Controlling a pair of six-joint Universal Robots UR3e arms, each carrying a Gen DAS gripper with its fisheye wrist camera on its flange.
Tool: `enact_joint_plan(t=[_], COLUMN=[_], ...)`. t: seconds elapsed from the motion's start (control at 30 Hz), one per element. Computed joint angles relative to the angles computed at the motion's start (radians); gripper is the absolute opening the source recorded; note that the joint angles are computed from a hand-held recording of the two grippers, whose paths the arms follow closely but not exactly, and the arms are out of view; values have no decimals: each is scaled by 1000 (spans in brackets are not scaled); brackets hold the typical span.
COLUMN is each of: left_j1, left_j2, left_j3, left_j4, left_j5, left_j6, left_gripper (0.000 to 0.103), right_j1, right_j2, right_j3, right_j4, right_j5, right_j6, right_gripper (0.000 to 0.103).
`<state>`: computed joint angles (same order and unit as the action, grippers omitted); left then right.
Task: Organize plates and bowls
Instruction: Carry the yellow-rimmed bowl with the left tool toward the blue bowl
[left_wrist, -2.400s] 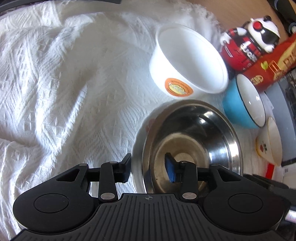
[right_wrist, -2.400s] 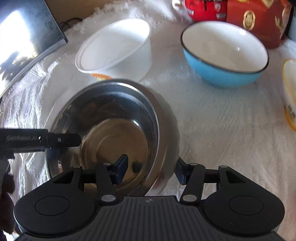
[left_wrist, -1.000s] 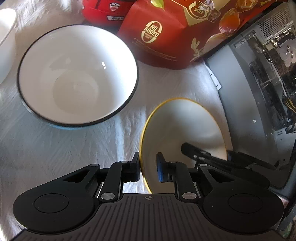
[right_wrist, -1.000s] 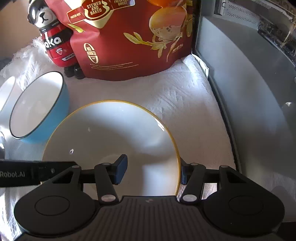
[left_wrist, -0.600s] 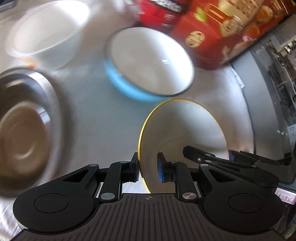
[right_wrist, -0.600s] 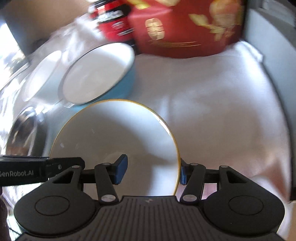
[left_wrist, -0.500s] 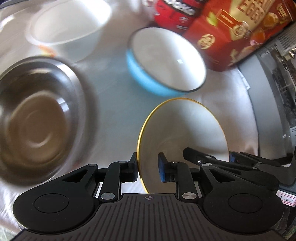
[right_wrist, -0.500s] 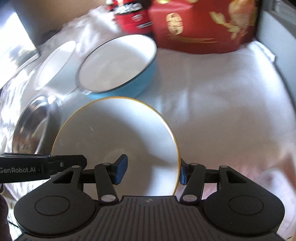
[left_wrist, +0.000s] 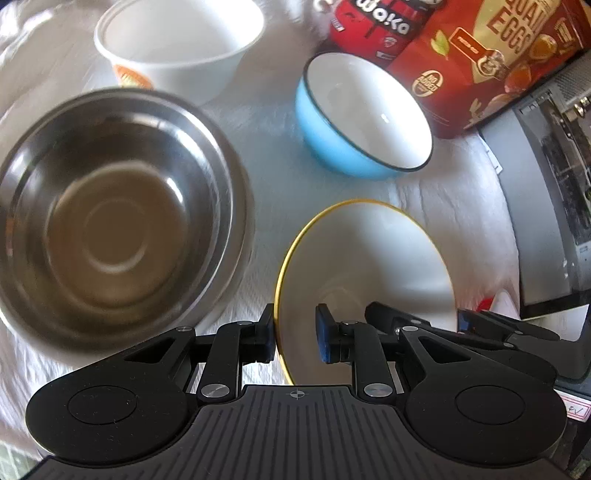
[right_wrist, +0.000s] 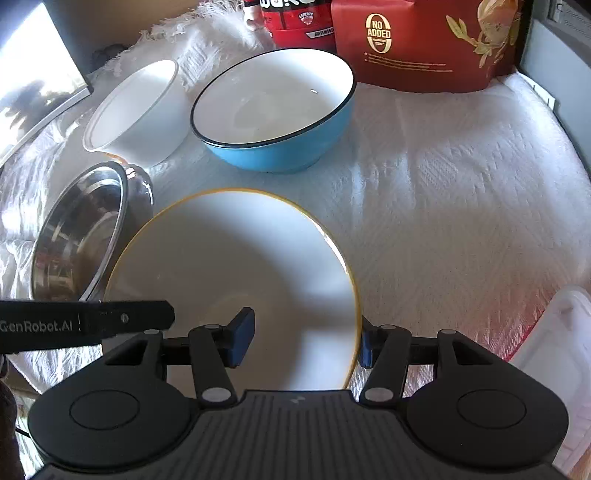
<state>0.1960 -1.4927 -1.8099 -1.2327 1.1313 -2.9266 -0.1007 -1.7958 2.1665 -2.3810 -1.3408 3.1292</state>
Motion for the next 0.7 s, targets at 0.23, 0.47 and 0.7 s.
enact_joint_plan(t=[0.23, 0.47, 0.7], left_j1=[33, 127, 249], left_j2=[-22, -8, -33], left_j3=[34, 81, 190], left_j4=[-64, -179, -320], left_j5=[-49, -119, -225], left_j6=[84, 216, 366], left_gripper=[23, 21, 20], right_j1=[39, 90, 192], right_j2=[24, -5, -4], right_j3=[8, 0, -83], right_j4=[-57, -85, -77], right_j5=[-53, -152, -335], right_j6=[87, 191, 327], right_gripper=[56, 55, 55])
